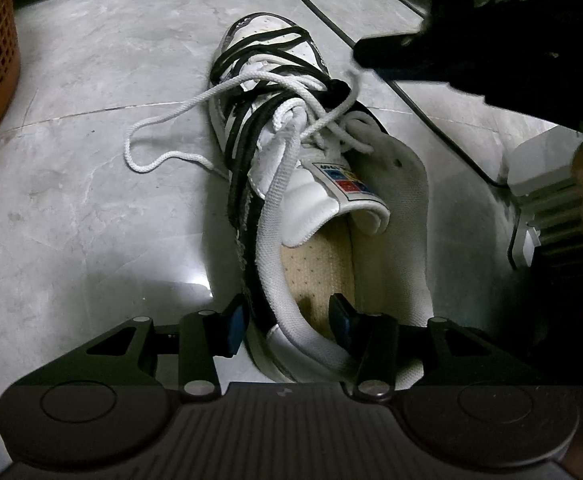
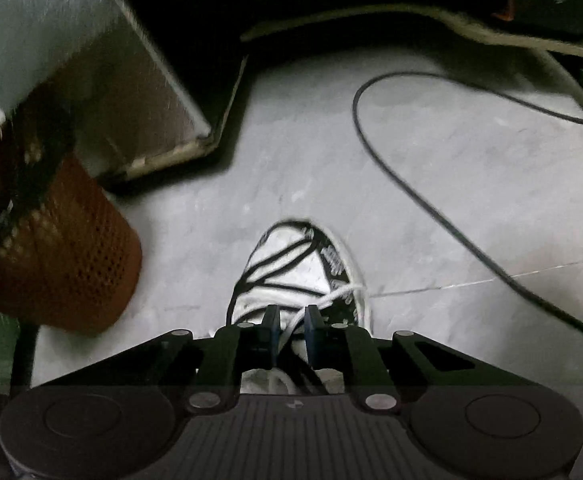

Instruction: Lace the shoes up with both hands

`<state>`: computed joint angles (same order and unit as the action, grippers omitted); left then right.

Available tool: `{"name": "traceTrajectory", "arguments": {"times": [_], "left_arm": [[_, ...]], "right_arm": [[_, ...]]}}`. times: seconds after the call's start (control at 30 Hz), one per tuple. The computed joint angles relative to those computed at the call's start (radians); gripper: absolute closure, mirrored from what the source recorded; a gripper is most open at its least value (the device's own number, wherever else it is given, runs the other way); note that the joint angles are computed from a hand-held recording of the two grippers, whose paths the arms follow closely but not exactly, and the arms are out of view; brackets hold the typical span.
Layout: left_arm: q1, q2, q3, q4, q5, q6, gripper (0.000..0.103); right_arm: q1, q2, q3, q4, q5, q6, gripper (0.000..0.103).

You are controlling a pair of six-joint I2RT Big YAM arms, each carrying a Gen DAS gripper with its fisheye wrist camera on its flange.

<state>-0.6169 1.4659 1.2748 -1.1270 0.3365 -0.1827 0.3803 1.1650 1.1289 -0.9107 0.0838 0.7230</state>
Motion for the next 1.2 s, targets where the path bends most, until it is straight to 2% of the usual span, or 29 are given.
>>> {"name": "traceTrajectory", "arguments": {"times": [0.07, 0.1, 0.23, 0.27, 0.3, 0.37, 0.43, 0.5, 0.57, 0.63, 0.87, 1.07, 1.1, 1.13, 1.2], "left_arm": [[-0.004, 0.003, 0.004, -0.001, -0.004, -0.005, 0.054], [-0.006, 0.007, 0.008, 0.000, -0.007, -0.007, 0.054], [-0.006, 0.011, 0.013, -0.003, -0.012, -0.007, 0.055], [-0.007, 0.011, 0.013, -0.004, -0.015, -0.010, 0.055], [-0.008, 0.012, 0.014, -0.005, -0.017, -0.013, 0.055], [-0.014, 0.015, 0.017, -0.006, -0.024, -0.022, 0.055], [-0.006, 0.009, 0.016, -0.013, -0.026, -0.016, 0.055], [0.000, 0.000, 0.010, -0.018, -0.026, -0.013, 0.055], [0.002, -0.002, 0.007, -0.017, -0.025, -0.016, 0.054], [0.004, -0.003, 0.004, -0.015, -0.024, -0.018, 0.053], [0.002, 0.005, 0.008, -0.011, -0.019, -0.033, 0.053], [0.002, 0.002, 0.007, -0.013, -0.019, -0.033, 0.053], [0.002, 0.002, 0.007, -0.013, -0.020, -0.032, 0.053], [0.002, 0.002, 0.008, -0.015, -0.022, -0.031, 0.053], [0.002, 0.001, 0.007, -0.014, -0.023, -0.033, 0.052]], "right_arm": [[-0.021, -0.043, -0.050, 0.126, -0.065, 0.039, 0.090], [-0.024, -0.048, -0.055, 0.164, -0.097, 0.027, 0.090], [-0.016, -0.042, -0.043, 0.263, -0.230, -0.085, 0.090], [-0.018, -0.042, -0.043, 0.279, -0.250, -0.083, 0.089], [-0.026, -0.043, -0.045, 0.274, -0.248, -0.054, 0.089], [-0.044, -0.043, -0.048, 0.237, -0.226, 0.011, 0.080], [-0.064, -0.044, -0.053, 0.164, -0.150, 0.103, 0.077], [-0.107, -0.053, -0.072, 0.114, -0.106, 0.276, 0.073], [-0.152, -0.067, -0.100, 0.106, -0.130, 0.441, 0.071], [-0.179, -0.076, -0.123, 0.116, -0.155, 0.528, 0.071], [-0.137, -0.006, -0.096, 0.116, -0.254, 0.415, 0.070], [-0.126, 0.004, -0.114, 0.129, -0.251, 0.394, 0.071], [-0.121, 0.001, -0.115, 0.134, -0.238, 0.381, 0.074], [-0.116, -0.002, -0.115, 0.140, -0.223, 0.368, 0.084], [-0.105, -0.003, -0.111, 0.158, -0.212, 0.356, 0.088]]}}
